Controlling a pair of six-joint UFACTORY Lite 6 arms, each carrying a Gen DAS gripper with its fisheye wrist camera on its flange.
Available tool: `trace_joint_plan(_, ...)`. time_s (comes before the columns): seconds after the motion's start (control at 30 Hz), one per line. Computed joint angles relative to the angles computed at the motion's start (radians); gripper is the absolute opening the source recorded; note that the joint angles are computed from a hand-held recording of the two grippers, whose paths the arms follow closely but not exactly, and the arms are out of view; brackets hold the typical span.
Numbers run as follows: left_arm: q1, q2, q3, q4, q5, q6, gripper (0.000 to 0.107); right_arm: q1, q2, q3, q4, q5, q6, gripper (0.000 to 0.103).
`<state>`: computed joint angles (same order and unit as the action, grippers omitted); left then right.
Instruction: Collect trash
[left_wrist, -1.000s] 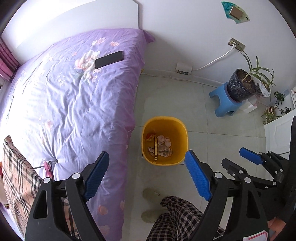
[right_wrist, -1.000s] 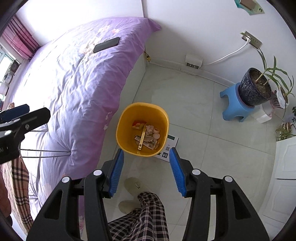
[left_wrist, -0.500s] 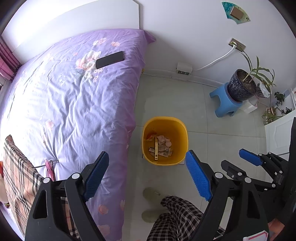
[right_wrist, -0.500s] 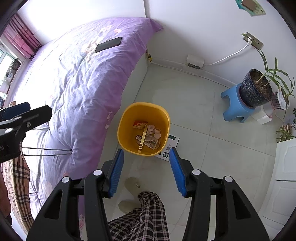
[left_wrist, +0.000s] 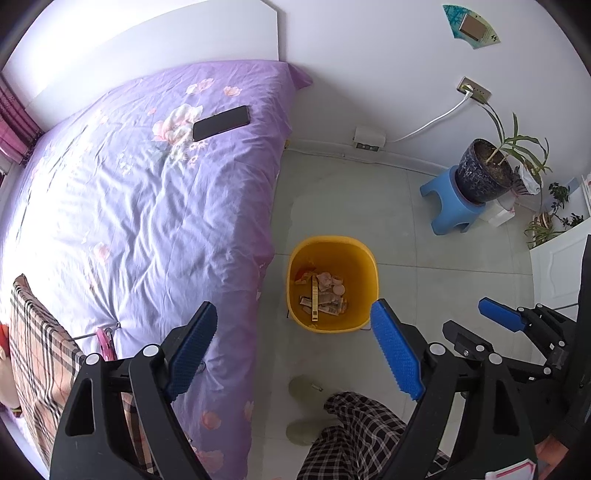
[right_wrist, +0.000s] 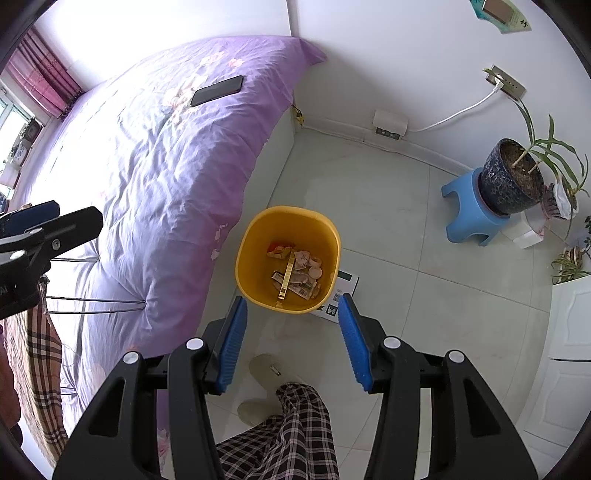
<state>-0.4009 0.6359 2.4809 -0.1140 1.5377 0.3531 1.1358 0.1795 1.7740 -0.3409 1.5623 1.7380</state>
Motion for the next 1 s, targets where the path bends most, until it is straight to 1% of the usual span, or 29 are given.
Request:
trace_joint_plan(0.13,-0.002,0.02,0.034,-0.001,0.012,0.002,0.085,-0.005,0.017,0.022,0.0,0.004,-0.01,0.053)
trace_joint_plan(0.27,-0.001,0.014,0.022,-0.002,0.006,0.003,0.085,-0.009,0.018,0.024,0.001,0.002,-0.012,0.053)
trace_joint_plan(0.47,0.0,0.036,0.056,-0.003,0.023,-0.001,0.086,-0.01,0.023,0.03,0.002,0.004,-0.014,0.053)
trace_joint_plan(0.6,0.003,0.027,0.036,-0.003,0.013,0.004,0.086,-0.01,0.024,0.03,0.004,0.004,-0.014,0.053)
trace_joint_plan(0.67,0.005,0.021,0.022,-0.004,0.005,0.005,0.09,-0.012,0.026,0.031,0.003,0.005,-0.02,0.053)
trace_joint_plan(1.0,0.009,0.015,0.011,-0.003,-0.003,0.011,0.09,-0.008,0.036,0.042,-0.001,0.009,-0.018,0.053)
